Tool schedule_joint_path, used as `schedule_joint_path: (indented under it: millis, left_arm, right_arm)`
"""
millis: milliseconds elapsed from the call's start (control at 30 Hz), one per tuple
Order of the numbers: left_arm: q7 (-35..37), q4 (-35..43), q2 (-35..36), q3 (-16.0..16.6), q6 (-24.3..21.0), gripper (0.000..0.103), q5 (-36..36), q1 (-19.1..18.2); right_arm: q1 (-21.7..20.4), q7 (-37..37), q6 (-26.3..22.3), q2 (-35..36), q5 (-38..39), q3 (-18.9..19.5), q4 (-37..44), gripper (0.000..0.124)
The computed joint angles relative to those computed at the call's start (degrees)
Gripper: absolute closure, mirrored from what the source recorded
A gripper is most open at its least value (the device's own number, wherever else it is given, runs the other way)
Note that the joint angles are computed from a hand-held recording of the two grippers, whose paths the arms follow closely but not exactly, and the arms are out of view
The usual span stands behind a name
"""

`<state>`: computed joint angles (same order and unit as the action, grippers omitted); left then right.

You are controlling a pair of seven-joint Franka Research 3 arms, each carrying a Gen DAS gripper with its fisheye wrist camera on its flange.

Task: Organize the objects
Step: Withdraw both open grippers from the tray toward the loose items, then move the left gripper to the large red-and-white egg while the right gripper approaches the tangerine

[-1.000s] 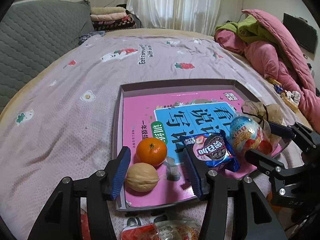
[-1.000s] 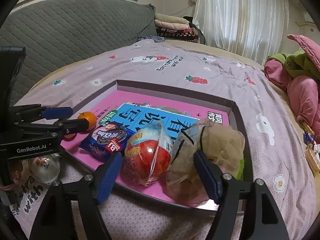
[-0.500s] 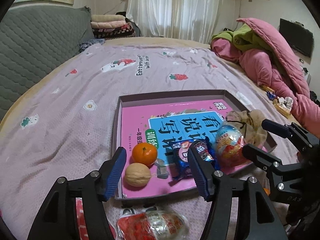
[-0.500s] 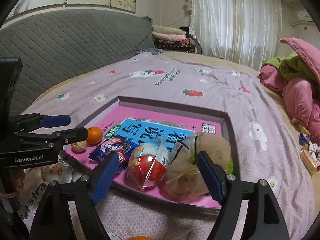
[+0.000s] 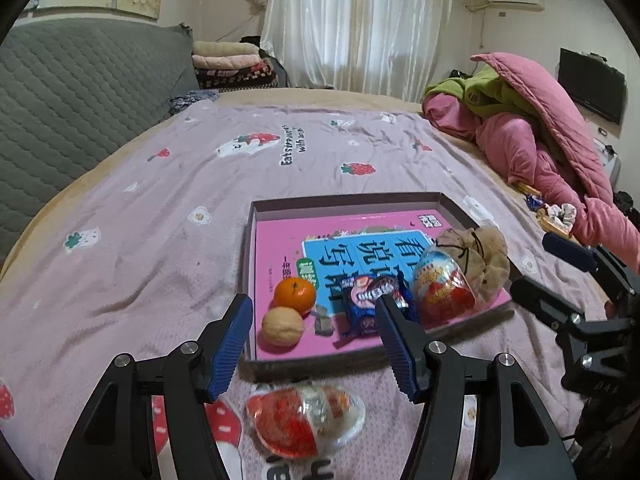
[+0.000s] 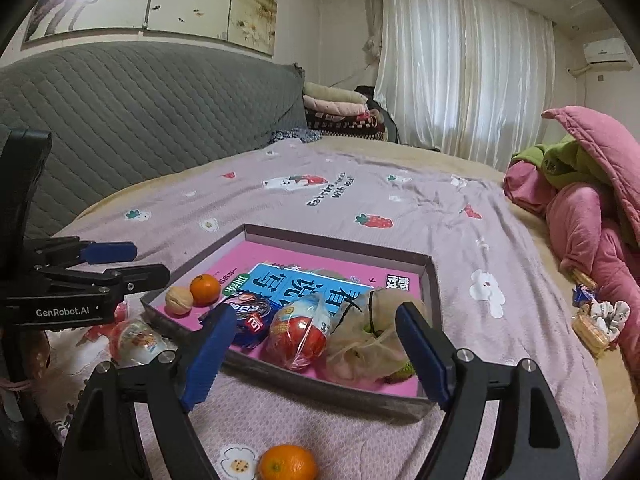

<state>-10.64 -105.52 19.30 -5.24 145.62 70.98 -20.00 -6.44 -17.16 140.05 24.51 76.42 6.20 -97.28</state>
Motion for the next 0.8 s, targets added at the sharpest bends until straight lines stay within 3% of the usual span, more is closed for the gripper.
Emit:
schedule_joint_path:
  millis: [267,800]
  left_arm:
    - [-2.5,-4.3,-2.8,-1.3,-1.7,0.038,1.9,-0.8]
    - [-4.3,-9.9,-5.7,-4.1,-3.0,0.038,1.7,-1.1]
  right_arm:
    - [-1.0,-1.4,-2.7,-2.7,2.3,-1.3,-3.6,0.042]
    - [0.1,-5.8,1.1,-6.2,3.3,-3.6,-11.7,0.042]
